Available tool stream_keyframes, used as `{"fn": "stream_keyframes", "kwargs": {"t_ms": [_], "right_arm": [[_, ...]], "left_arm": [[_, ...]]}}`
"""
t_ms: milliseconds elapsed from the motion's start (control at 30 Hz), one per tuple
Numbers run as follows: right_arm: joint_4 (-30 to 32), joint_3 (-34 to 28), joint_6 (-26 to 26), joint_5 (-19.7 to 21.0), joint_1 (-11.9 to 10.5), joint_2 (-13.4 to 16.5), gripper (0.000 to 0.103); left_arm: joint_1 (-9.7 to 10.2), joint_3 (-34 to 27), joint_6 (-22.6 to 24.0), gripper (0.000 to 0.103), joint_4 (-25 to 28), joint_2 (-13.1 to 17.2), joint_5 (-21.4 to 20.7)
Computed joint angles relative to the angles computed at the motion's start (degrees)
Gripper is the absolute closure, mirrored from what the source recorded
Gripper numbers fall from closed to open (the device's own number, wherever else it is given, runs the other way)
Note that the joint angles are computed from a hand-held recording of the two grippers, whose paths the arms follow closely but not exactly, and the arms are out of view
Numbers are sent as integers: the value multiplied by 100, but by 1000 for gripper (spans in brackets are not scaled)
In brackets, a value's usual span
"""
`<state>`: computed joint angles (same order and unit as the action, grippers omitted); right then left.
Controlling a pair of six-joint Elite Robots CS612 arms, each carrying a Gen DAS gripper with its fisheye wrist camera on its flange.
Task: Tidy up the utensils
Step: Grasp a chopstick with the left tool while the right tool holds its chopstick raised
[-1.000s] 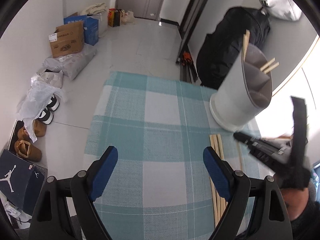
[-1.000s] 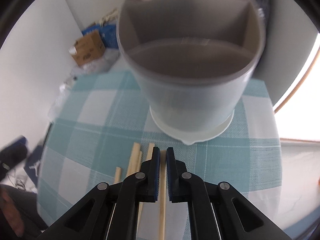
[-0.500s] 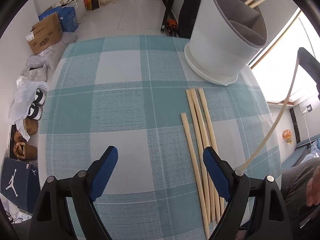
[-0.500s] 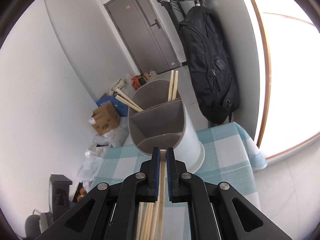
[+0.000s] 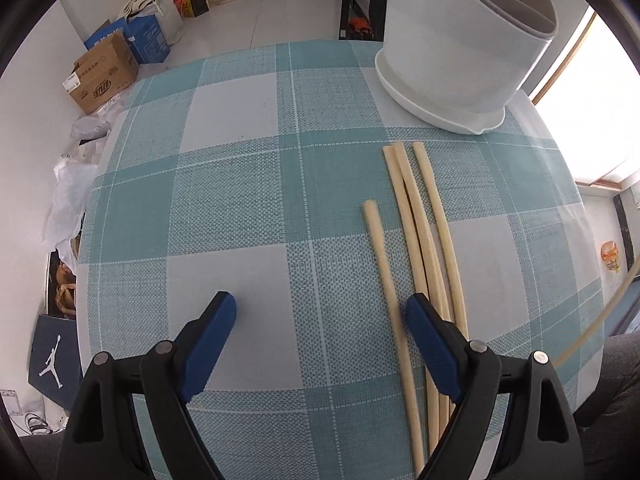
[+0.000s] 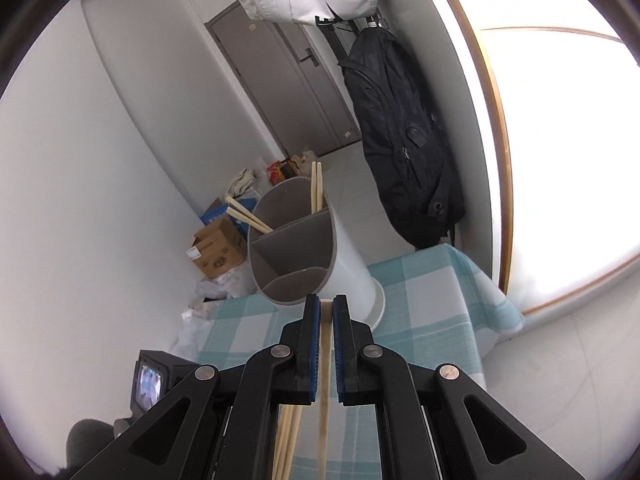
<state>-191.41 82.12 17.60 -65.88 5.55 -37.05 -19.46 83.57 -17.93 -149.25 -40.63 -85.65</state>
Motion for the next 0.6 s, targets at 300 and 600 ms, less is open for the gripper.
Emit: {"fn": "stream_keyframes", "kwargs": {"t_ms": [300,600], "right_arm": [[-170,-12,357,129,-108,14,97],[-162,-39,550,351,-174,38,97]], "left_arm": [[-4,-380,-140,19,370,188,84],[-28,-574,307,82,479,249,-217]]}}
